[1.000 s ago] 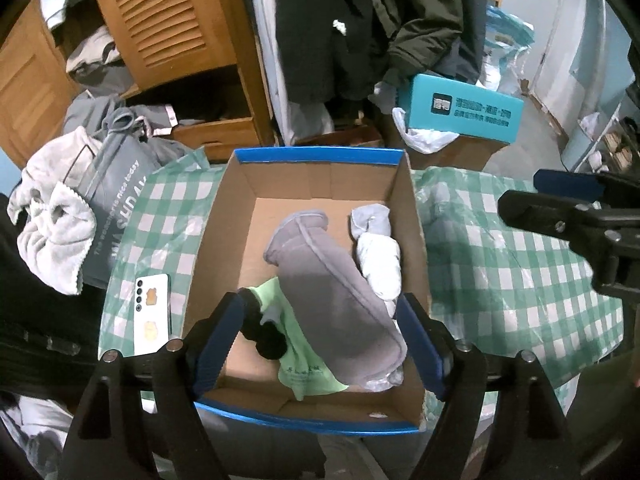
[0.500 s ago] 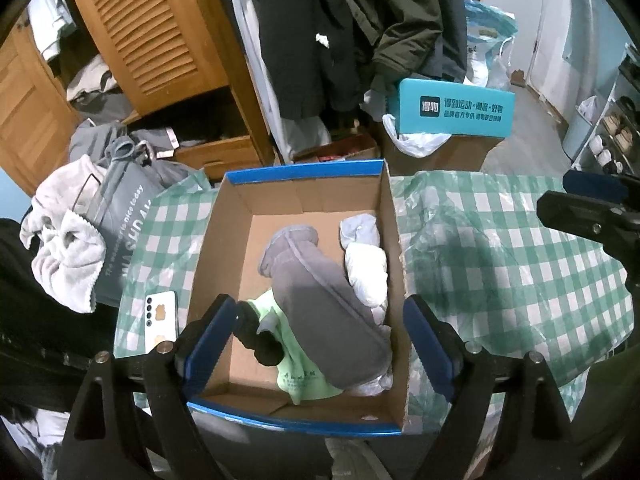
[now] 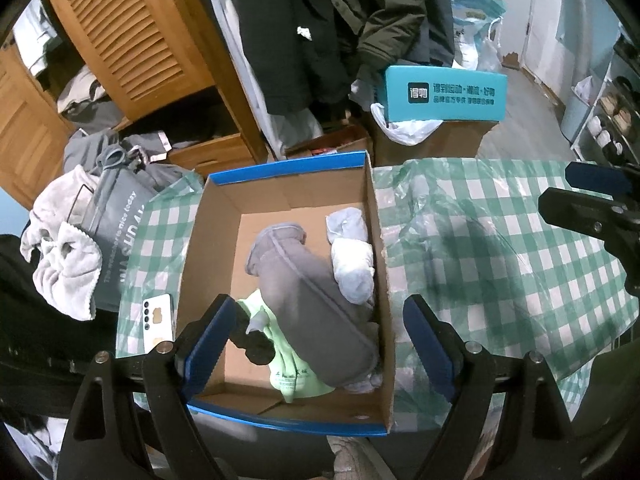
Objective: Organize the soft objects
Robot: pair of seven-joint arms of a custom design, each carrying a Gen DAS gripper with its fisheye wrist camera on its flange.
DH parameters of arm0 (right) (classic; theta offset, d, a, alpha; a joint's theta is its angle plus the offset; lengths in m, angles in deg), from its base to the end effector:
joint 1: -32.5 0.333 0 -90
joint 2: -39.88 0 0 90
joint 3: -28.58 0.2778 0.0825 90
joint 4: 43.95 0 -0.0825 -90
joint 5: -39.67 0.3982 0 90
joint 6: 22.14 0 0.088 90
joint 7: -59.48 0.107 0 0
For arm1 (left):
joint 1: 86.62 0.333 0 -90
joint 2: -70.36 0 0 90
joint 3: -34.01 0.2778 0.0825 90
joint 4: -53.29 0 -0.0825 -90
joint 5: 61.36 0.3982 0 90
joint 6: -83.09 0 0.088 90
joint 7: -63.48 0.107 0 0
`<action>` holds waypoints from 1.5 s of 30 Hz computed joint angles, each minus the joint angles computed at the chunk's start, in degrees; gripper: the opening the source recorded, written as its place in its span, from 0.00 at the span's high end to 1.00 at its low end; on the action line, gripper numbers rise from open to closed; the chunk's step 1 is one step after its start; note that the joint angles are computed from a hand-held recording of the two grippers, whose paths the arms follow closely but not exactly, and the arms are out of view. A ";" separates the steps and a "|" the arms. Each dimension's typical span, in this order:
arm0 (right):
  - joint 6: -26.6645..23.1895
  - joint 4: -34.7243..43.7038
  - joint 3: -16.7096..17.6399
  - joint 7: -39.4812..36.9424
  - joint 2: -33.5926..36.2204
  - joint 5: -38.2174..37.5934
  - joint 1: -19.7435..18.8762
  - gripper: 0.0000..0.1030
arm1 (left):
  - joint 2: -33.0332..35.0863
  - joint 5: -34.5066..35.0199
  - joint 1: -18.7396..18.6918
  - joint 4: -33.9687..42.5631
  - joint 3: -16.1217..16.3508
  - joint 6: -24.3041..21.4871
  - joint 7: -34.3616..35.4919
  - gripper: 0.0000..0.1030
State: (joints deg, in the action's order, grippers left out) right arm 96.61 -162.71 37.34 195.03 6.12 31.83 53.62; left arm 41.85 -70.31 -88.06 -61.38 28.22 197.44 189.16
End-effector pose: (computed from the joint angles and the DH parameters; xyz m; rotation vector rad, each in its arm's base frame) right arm 0.3745 0.2286 0.6841 -1.5819 2.0230 -0.3941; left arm 0.4545 -0.0781 0.6716 -1.1289 2.4914 -0.4761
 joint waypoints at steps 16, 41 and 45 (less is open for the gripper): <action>-0.02 -1.15 -0.28 -0.05 -1.22 0.39 -0.19 0.35 | -0.25 -0.01 -0.26 -0.07 -0.08 -0.19 -0.27 0.16; -0.07 -1.43 -0.16 0.14 -1.51 0.37 -0.17 0.35 | -0.39 0.08 -0.31 -0.14 -0.13 -0.36 -0.39 0.16; -0.03 -1.50 -0.15 0.09 -1.49 0.35 -0.14 0.35 | -0.40 0.01 -0.33 -0.14 -0.13 -0.42 -0.44 0.16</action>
State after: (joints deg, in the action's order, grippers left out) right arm 96.58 -164.22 37.19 195.11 4.64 32.18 53.48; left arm 41.45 -70.30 -88.39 -61.52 28.09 197.02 188.72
